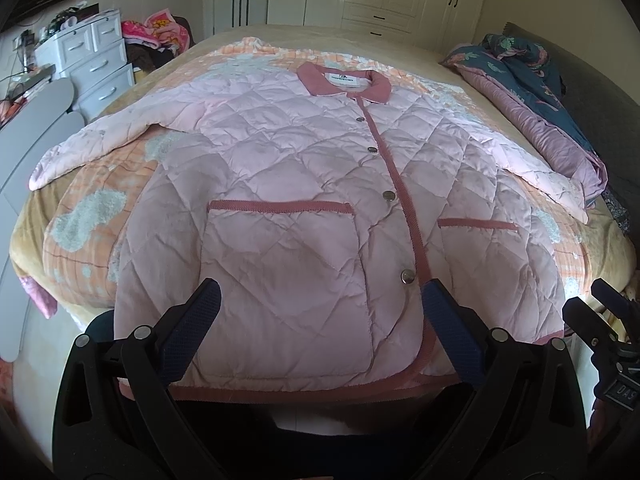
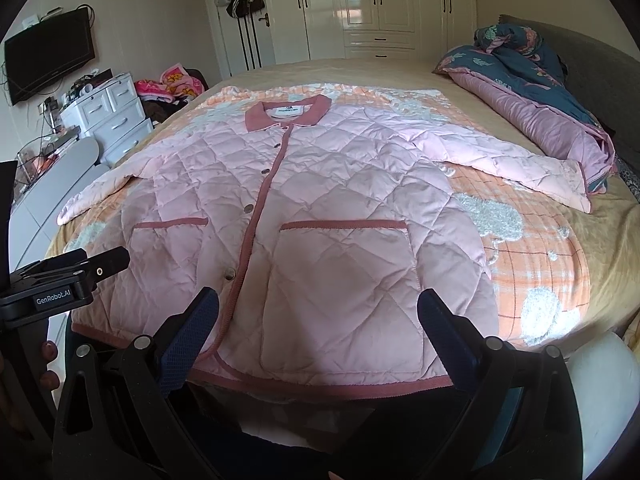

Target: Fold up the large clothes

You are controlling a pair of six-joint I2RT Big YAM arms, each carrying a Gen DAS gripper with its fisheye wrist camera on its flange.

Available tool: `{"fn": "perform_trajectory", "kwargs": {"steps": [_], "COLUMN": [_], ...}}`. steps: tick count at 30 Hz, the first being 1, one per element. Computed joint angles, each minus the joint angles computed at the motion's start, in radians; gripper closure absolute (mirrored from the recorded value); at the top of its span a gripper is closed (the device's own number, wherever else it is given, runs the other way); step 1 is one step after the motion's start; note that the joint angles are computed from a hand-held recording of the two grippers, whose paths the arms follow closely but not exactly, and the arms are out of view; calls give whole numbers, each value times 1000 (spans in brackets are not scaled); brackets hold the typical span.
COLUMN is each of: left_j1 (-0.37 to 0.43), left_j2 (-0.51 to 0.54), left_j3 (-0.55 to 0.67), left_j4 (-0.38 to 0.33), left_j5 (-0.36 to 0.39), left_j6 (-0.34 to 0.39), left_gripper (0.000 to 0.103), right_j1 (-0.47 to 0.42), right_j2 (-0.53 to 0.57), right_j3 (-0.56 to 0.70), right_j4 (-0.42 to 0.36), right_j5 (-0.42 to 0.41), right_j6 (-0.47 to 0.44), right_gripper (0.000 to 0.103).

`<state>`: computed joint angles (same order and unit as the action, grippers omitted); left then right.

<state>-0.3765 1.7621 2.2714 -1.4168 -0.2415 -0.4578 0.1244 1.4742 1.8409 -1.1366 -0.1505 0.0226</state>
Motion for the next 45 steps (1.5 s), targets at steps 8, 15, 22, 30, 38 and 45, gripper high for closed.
{"fn": "perform_trajectory", "kwargs": {"steps": [8,15,22,30,38,45], "left_j1": [-6,-8,-8,-5,7,28], "left_j2": [-2,3,-3,1,13,77], "left_j3": [-1,12,2,7,8,118], "left_j4": [5,-1,4,0,4,-41], "left_j5": [-8,-11,-9,-10,-10,-3], "left_j6": [8,9,9,9,15,17], "left_gripper": [8,8,8,8,8,8], "right_j1": [0,-1,-1,-1,-2,-3], "right_j2": [-2,-3,0,2,41,119], "right_j3": [1,-1,2,6,54,166], "right_j4": [0,2,-1,-4,-27,-80], "right_j5": [3,2,3,3,-16,-51], "right_j6": [-2,-1,0,-3,-12,-25], "right_gripper": [4,4,4,4,4,4]}}
